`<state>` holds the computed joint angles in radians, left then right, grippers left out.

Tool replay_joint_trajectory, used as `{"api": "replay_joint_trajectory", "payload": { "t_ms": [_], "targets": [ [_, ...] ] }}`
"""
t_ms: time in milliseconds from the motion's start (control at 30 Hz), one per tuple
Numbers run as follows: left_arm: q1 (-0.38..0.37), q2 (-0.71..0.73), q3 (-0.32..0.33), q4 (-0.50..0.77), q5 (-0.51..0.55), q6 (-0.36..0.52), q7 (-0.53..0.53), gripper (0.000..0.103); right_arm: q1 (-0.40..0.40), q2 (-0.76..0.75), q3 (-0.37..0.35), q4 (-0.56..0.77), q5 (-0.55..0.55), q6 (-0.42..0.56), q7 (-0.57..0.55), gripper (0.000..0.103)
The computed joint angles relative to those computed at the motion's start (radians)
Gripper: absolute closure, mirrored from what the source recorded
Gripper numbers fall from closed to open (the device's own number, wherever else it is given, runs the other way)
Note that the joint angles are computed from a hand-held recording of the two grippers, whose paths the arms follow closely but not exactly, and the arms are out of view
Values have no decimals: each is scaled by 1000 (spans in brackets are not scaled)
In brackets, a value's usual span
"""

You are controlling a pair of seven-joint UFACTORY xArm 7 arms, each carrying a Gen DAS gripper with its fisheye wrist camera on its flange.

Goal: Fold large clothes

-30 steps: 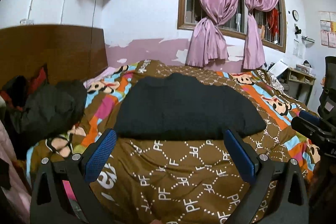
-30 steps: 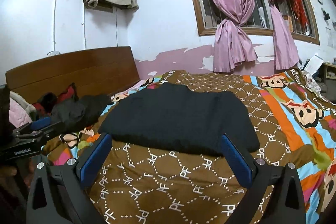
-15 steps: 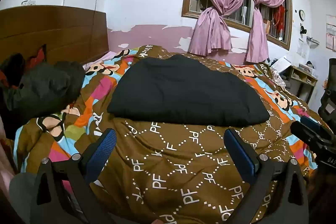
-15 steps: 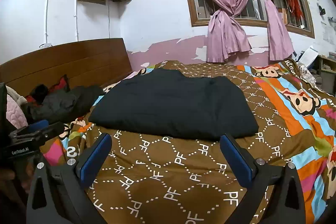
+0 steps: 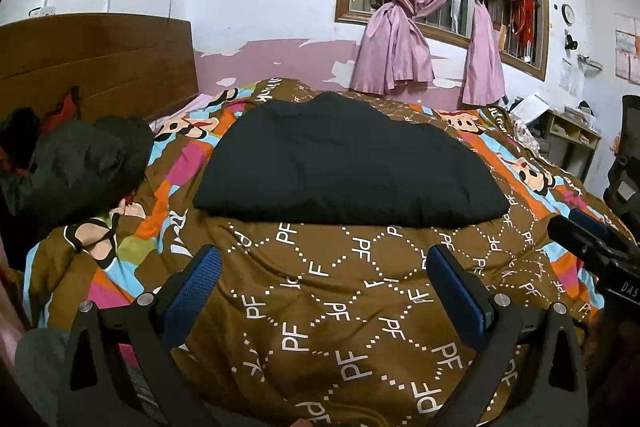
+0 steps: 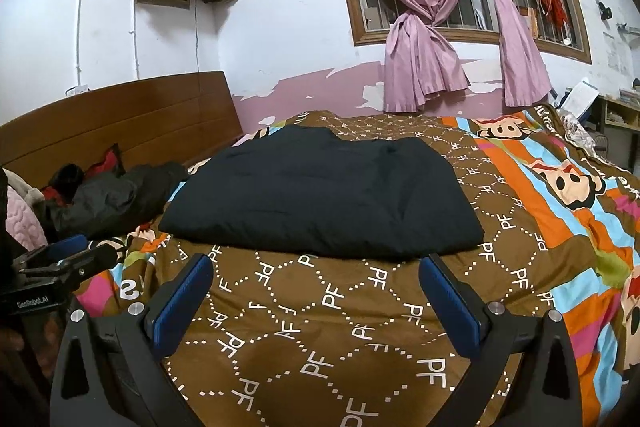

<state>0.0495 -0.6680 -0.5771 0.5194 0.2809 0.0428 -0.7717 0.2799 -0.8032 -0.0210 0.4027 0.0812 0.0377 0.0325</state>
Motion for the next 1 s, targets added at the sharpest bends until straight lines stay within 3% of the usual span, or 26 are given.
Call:
{"api": "replay_joint_trajectory", "payload": {
  "t_ms": [1000],
  "targets": [
    [8,-6,-12,1,13,5,-9,3,9,-6,-16,-4,9,11,-16,0]
  ]
}}
